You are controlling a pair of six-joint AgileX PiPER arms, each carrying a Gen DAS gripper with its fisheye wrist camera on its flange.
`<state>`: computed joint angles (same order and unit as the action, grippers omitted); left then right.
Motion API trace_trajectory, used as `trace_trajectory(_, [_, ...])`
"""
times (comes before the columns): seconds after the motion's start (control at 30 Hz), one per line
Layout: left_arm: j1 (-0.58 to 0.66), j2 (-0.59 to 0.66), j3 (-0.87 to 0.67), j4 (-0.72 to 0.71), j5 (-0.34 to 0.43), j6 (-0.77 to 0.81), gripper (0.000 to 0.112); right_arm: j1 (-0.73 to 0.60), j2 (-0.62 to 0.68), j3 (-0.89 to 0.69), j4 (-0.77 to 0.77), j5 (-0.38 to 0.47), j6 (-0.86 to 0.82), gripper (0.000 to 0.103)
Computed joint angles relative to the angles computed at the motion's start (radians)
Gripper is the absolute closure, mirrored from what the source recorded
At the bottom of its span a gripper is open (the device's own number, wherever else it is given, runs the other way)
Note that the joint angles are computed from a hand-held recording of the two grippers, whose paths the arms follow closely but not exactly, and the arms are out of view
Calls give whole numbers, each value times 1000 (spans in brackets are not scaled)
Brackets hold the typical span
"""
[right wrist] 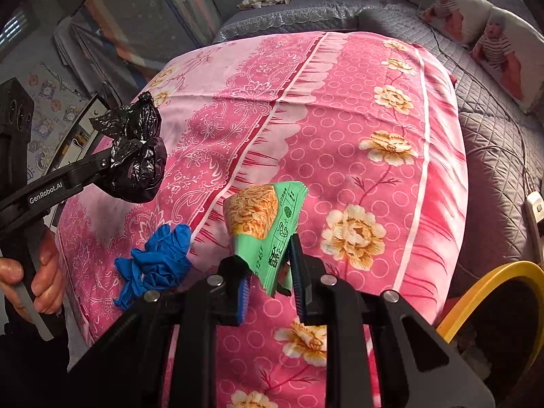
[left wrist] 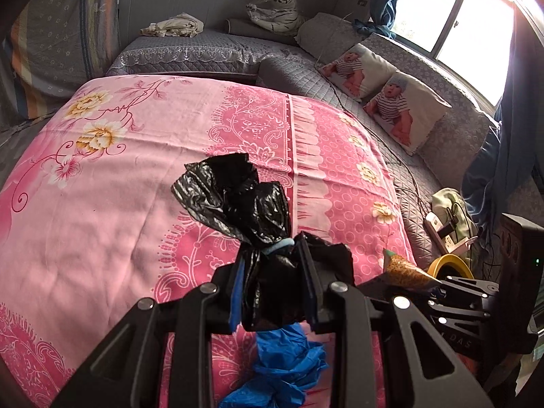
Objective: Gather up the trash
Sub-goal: 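Carry the black bag and snack packet with both tools over the yellow bin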
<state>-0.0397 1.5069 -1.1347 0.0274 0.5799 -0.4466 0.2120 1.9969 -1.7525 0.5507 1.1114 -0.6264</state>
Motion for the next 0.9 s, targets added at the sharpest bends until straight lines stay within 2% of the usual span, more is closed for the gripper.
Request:
trace_trajectory(0.27, [-233, 8, -86, 125, 59, -130, 86, -213, -56, 50, 30, 4, -39, 83])
trace_trajectory(0.5, [-421, 91, -235, 205, 123, -198, 86, -400, -38, 6, 73, 26, -53, 83])
trace_trajectory(0.9, [-583, 324, -568, 176, 230, -116, 86, -589, 14, -57, 119, 48, -66, 83])
